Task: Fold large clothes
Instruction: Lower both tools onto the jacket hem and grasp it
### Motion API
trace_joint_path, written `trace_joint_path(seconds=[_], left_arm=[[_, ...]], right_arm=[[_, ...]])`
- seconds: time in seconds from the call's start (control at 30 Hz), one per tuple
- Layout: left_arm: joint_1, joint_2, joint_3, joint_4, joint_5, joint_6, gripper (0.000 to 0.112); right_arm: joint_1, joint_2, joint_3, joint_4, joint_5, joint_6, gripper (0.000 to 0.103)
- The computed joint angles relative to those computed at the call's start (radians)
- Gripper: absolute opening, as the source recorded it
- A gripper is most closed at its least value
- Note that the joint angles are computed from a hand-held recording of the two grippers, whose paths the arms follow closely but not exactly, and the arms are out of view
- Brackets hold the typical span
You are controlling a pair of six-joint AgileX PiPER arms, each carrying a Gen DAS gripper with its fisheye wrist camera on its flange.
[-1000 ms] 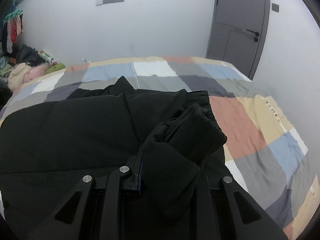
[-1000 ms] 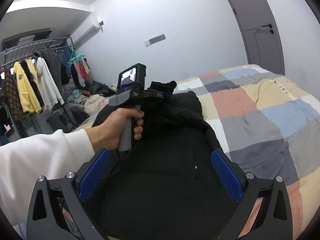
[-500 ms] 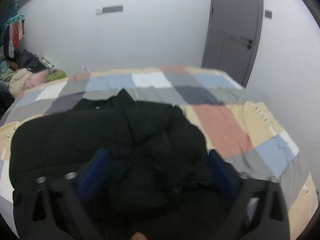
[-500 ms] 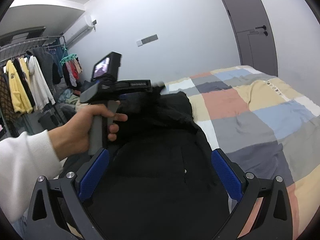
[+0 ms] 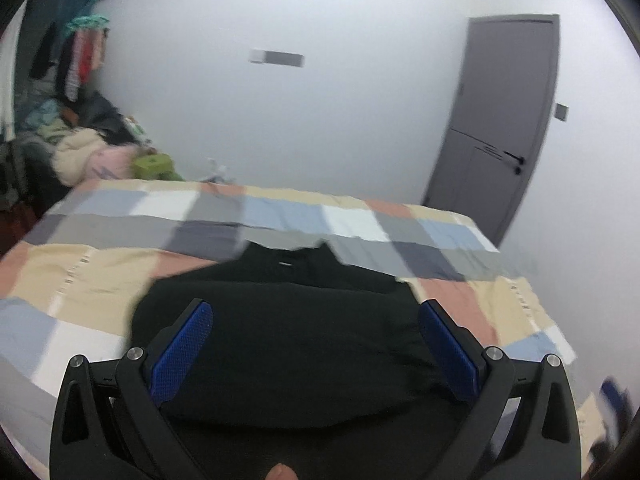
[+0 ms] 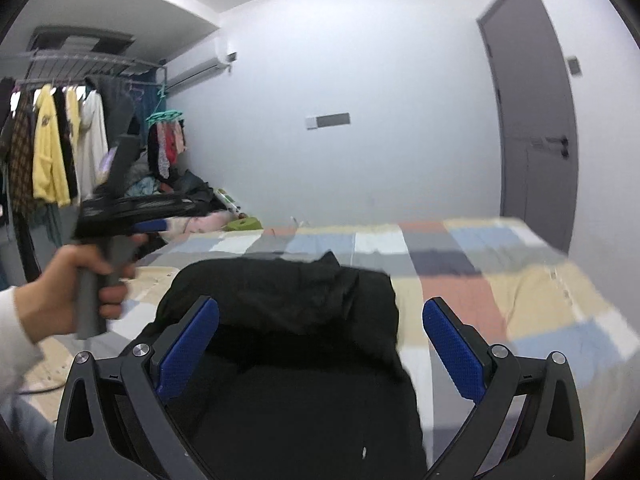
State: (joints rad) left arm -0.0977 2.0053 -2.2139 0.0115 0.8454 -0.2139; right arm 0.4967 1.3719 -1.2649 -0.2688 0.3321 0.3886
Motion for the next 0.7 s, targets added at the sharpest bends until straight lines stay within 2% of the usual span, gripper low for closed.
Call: trace_joint_path(seconds=[0.17, 0.23, 0.4, 0.47, 0.57, 0.7], left_arm=[[0.127, -0.043, 0.100, -0.058, -0.048, 0.078, 0.103], [0.172, -0.028, 0.118, -0.102, -0.059, 0.123, 0.103], [0.204, 0.074, 0.095, -0.102, -0.079, 0.173, 0.103], [0.210, 0.141, 0.054, -0.107, -0.075, 0.181, 0.103], [0.211, 0.270, -0.075, -0.100, -0.019, 0.176, 0.102], [0.194, 0.424, -0.256, -0.057, 0.054, 0.183, 0.103]], right_arm=[[-0.021, 0.200, -0.218, 0.194, 0.021, -0.184, 0.102], [-0.012, 0.297, -0.315, 0.197, 0.039, -0.194, 0.101], [0.002, 0.540, -0.564, 0.240, 0.127, -0.229, 0.083], [0.001, 0.626, -0.651, 0.262, 0.163, -0.237, 0.077], [-0.003, 0.754, -0.788, 0.274, 0.212, -0.244, 0.062], [-0.004, 0.914, -0.982, 0.218, 0.304, -0.190, 0.061]])
